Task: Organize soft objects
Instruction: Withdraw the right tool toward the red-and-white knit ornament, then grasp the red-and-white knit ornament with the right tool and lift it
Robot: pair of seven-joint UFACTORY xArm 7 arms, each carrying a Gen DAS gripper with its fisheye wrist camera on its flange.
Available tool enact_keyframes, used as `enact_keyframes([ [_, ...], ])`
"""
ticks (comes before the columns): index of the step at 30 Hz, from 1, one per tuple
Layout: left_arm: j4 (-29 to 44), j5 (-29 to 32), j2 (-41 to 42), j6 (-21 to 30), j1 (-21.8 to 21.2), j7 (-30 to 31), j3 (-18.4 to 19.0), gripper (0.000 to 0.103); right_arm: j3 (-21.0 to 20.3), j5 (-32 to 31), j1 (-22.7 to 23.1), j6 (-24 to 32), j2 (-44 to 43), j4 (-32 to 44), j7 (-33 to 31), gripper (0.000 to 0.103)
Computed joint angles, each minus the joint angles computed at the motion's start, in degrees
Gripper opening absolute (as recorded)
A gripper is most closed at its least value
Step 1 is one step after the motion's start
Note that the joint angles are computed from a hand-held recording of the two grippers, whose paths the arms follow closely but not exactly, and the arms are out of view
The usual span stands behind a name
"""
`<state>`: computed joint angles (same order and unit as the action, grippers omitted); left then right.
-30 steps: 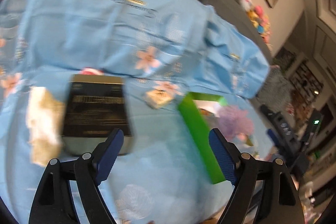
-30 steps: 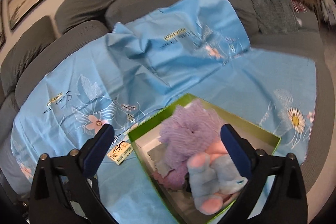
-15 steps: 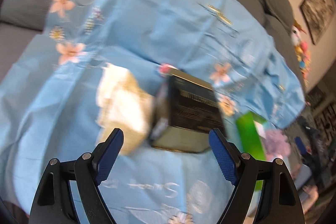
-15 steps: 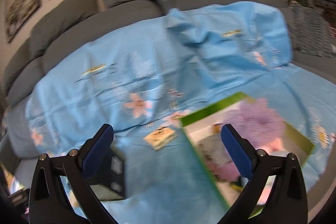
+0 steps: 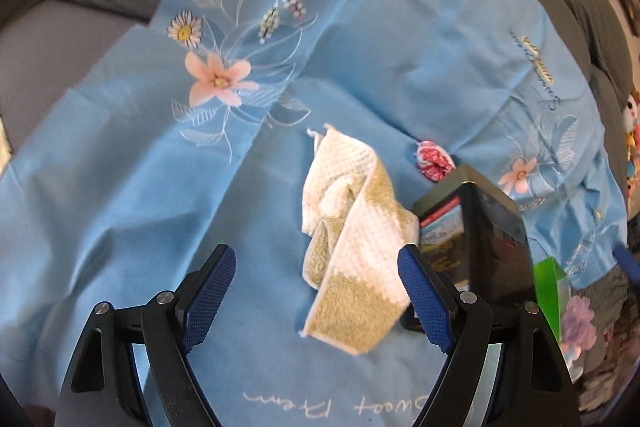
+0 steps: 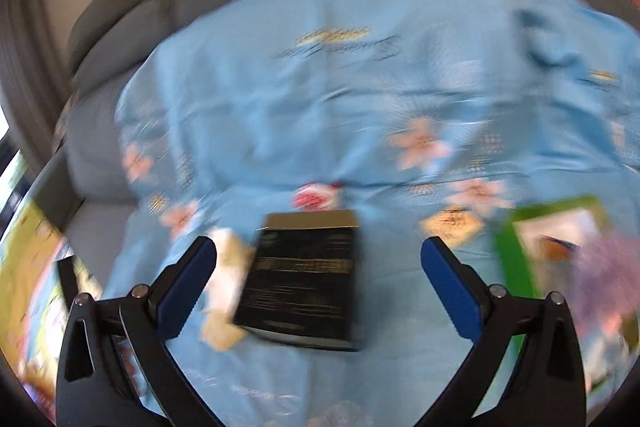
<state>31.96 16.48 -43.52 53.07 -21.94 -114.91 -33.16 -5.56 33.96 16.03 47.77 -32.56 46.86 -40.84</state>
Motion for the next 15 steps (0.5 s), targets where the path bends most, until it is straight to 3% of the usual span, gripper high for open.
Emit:
enact_keyframes([
  [3, -1.76, -0.56, 1.05, -3.56, 0.32, -0.85, 1.03, 0.084, 3.28, -2.35, 0.9, 5.15, 10.11, 8.71, 4.35, 0.102],
  [6, -3.22, -0.5, 2.68, -7.08, 0.2, -0.24, 1.86, 0.083, 9.97, -12.15, -0.58, 7.66, 22.87, 19.38, 14.85, 0.1],
  [8, -2.54, -1.05, 4.03, -5.64, -0.01, 0.9, 2.61, 0.084, 12.61, -18.54, -0.43, 8.6, 29.93, 25.1, 20.93, 0.091],
  [12, -0.06, -0.86, 4.42, 2.79, -0.13, 0.97, 1.91, 0.084, 14.31, -28.32, 1.66, 13.39, 42.17, 35.57, 31.39, 0.088],
  [15, -1.12, -1.29, 2.75, 3.36, -1.4, 0.49, 2.63, 0.084, 14.18, -33.24, 4.05, 17.89, 50.68, 43.35, 36.04, 0.087],
])
